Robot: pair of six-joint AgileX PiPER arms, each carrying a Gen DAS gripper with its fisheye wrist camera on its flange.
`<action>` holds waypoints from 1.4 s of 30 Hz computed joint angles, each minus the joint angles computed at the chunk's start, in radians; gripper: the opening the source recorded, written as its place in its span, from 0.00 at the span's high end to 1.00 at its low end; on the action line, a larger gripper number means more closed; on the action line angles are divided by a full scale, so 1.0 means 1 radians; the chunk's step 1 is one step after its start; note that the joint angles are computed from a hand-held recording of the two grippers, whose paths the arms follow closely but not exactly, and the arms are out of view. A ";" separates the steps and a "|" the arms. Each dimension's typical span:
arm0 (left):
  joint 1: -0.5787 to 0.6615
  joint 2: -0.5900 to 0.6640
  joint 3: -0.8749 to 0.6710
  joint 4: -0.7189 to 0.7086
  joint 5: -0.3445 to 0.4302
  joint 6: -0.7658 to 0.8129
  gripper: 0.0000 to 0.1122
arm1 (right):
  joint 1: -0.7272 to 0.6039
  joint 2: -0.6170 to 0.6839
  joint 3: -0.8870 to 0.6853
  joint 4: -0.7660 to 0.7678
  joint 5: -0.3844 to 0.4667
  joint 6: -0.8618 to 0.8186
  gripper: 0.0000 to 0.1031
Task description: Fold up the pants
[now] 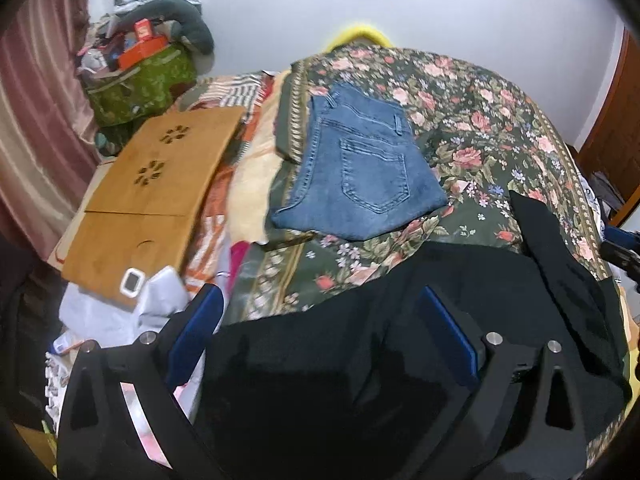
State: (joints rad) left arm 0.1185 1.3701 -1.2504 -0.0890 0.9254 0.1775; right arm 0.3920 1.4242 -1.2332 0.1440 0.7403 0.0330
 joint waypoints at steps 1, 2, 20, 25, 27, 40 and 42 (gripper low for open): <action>-0.011 0.027 -0.012 0.000 -0.006 -0.004 0.12 | -0.005 0.034 -0.026 0.011 0.007 -0.013 0.33; -0.023 0.054 -0.024 0.003 -0.012 -0.009 0.12 | -0.013 0.079 -0.052 0.027 0.008 -0.032 0.33; -0.197 0.189 -0.006 0.182 -0.100 -0.066 0.12 | -0.022 0.442 -0.357 -0.034 0.043 -0.034 0.83; -0.230 0.148 -0.005 0.164 -0.053 -0.052 0.12 | -0.057 0.369 -0.293 0.008 0.029 -0.050 0.90; -0.258 0.125 0.000 0.171 -0.035 -0.060 0.12 | -0.068 0.305 -0.244 0.014 0.006 -0.041 0.90; -0.580 0.026 -0.002 0.249 0.147 -0.248 0.12 | -0.398 -0.156 -0.108 0.151 0.138 -0.190 0.90; -0.657 0.025 0.001 0.286 0.163 -0.306 0.12 | -0.496 -0.208 -0.096 0.229 0.166 -0.266 0.90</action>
State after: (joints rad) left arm -0.5380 1.3950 -1.2497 0.1971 1.0880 -0.1287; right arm -0.1037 1.2167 -1.3291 0.3732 0.9061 -0.2335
